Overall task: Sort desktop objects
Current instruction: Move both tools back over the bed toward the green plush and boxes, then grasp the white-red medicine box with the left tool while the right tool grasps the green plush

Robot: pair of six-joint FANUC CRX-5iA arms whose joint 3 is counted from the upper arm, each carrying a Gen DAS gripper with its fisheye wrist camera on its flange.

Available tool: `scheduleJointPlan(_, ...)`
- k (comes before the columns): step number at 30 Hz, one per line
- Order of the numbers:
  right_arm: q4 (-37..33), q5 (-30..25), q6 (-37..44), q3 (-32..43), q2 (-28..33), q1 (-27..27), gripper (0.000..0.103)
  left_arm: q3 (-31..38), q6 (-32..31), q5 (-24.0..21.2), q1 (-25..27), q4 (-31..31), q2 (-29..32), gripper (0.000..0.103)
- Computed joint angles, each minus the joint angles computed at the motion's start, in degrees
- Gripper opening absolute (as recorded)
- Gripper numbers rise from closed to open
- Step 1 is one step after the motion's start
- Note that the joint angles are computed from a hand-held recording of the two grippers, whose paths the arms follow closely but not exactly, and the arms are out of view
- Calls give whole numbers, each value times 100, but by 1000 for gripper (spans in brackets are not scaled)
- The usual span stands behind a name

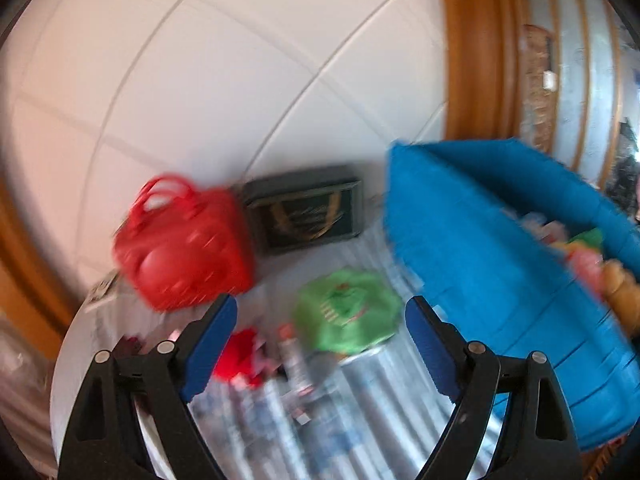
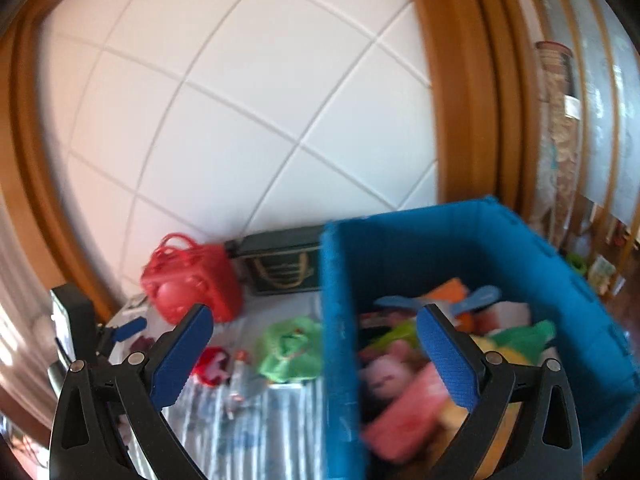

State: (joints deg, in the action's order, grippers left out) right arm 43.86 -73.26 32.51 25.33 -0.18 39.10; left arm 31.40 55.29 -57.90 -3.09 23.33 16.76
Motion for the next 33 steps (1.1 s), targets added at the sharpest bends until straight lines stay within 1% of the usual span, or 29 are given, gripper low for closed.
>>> scheduleJointPlan(3, -162, 8, 18, 144, 302, 127, 103, -91, 78, -95, 331, -164, 74, 87)
scheduleJointPlan(7, -503, 109, 96, 258, 637, 173, 103, -298, 132, -68, 667, -420, 140, 87)
scheduleJointPlan(11, -746, 287, 60, 177, 915, 143, 103, -716, 117, 118, 867, -454, 154, 87)
scheduleJointPlan(17, -867, 770, -187, -377, 1223, 3, 103, -1154, 256, 341, 864, -517, 301, 87)
scheduleJointPlan(20, -1244, 1052, -321, -651, 1349, -171, 103, -1178, 274, 393, 738, -514, 501, 85)
scheduleJointPlan(21, -1358, 1126, -380, -735, 1384, -232, 103, -1147, 264, 374, 690, -499, 585, 81)
scheduleJointPlan(22, -1473, 1192, -436, -821, 1416, -298, 103, -1111, 248, 341, 655, -472, 648, 80)
scheduleJointPlan(27, -2260, 1294, -422, -971, 1678, -735, 103, -869, 254, 216, 354, -455, 1089, 80)
scheduleJointPlan(29, -2345, 1228, -366, -941, 1807, -838, 103, -624, 293, 145, 217, -542, 1315, 80)
scheduleJointPlan(30, -2395, 1224, -301, -916, 1868, -888, 103, -541, 309, 139, 167, -586, 1393, 77)
scheduleJointPlan(31, -2448, 1235, -243, -888, 1925, -935, 103, -315, 376, 79, 68, -714, 1564, 74)
scheduleJointPlan(33, -2578, 1200, -110, -735, 2089, -1037, 103, 91, 467, -143, -34, -845, 1858, 66)
